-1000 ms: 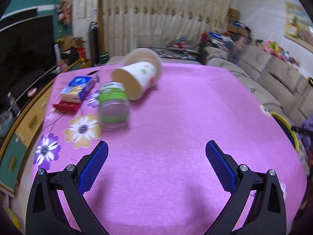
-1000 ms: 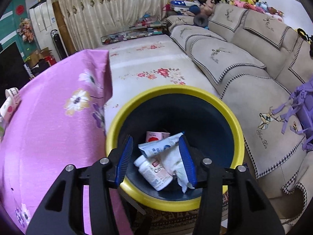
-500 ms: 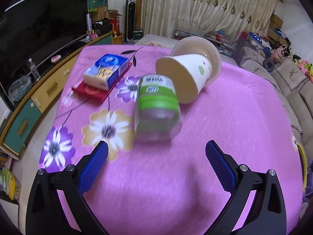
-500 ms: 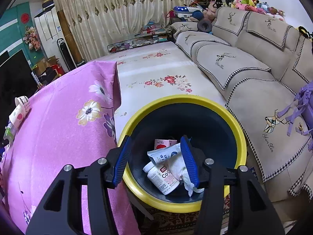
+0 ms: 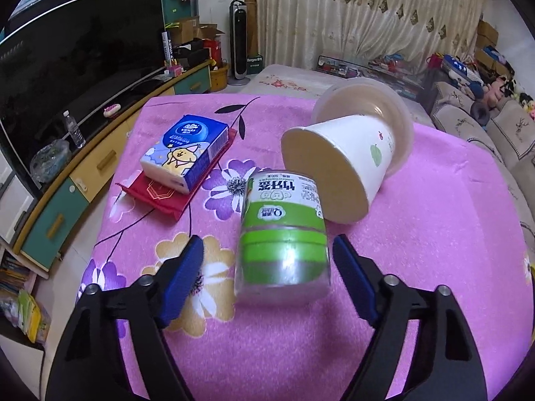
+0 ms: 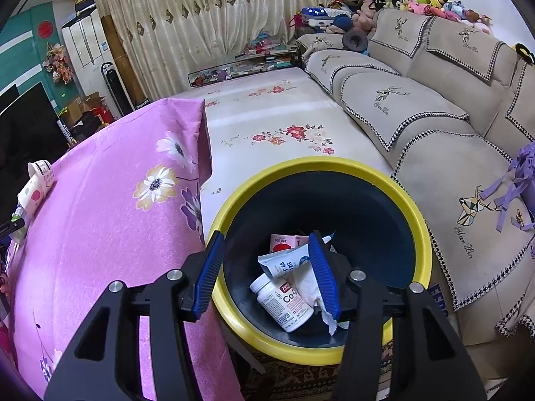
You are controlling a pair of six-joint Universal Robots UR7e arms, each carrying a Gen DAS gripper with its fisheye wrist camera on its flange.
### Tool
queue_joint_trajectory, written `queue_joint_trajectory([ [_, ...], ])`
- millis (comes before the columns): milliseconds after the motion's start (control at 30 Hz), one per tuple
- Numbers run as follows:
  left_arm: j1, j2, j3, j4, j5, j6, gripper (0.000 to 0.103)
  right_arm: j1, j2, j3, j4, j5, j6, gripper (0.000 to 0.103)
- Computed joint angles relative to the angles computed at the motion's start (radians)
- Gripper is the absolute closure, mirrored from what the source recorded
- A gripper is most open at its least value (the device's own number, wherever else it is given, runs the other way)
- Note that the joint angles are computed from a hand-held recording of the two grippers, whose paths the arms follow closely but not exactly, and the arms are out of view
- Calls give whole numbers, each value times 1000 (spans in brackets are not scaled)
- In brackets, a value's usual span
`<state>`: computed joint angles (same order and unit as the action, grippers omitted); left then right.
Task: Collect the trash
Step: 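Reach the left tool to the green-lidded jar and grasp it, then carry the green-lidded jar over the bin and open the left tool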
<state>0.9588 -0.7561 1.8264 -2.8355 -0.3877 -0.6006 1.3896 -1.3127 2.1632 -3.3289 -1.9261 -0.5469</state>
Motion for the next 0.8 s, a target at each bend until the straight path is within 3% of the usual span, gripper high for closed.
queue_joint_trajectory([
  [267, 0, 9, -13, -4, -16, 33, 53, -12, -18, 16, 1, 19, 6, 53],
  [533, -56, -30, 91, -46, -40, 21, 53, -25, -67, 59, -12, 51, 2, 53],
  [800, -203, -27, 184, -69, -67, 34, 53, -41, -131, 102, -18, 88, -5, 53],
])
